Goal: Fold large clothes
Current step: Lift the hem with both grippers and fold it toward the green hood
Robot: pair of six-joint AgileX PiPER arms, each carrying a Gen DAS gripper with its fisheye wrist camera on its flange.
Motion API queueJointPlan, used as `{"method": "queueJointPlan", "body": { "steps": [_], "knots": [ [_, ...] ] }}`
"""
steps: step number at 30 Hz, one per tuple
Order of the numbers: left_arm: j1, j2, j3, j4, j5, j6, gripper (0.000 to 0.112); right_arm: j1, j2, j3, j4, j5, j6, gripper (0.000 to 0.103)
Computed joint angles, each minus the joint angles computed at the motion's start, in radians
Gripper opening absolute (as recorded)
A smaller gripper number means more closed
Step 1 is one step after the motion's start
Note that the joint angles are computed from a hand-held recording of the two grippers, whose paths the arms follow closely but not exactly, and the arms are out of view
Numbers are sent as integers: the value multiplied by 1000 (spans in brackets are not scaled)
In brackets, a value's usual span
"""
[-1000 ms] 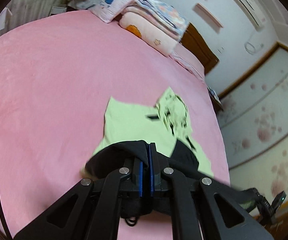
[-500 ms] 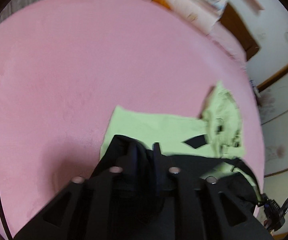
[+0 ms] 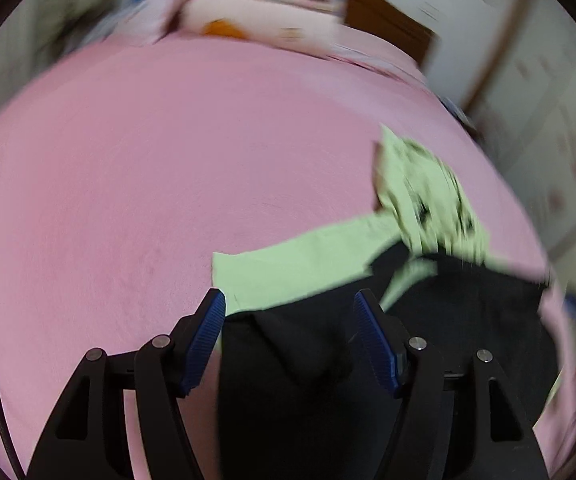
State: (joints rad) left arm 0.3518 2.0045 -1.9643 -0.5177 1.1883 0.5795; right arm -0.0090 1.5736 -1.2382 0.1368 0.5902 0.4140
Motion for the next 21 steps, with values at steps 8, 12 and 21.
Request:
{"method": "queueJointPlan", "body": {
  "steps": [8, 12, 21],
  "knots": [
    [-25, -137, 232, 83, -68, 400, 65, 136, 82, -66, -260, 112, 0, 62],
    [-94, -115, 259, 185, -172, 380, 65, 135, 139, -110, -254, 130, -15, 62],
    [-216, 45, 109, 437, -309, 138, 66, 148, 241, -185, -336, 174, 56, 62]
  ]
}}
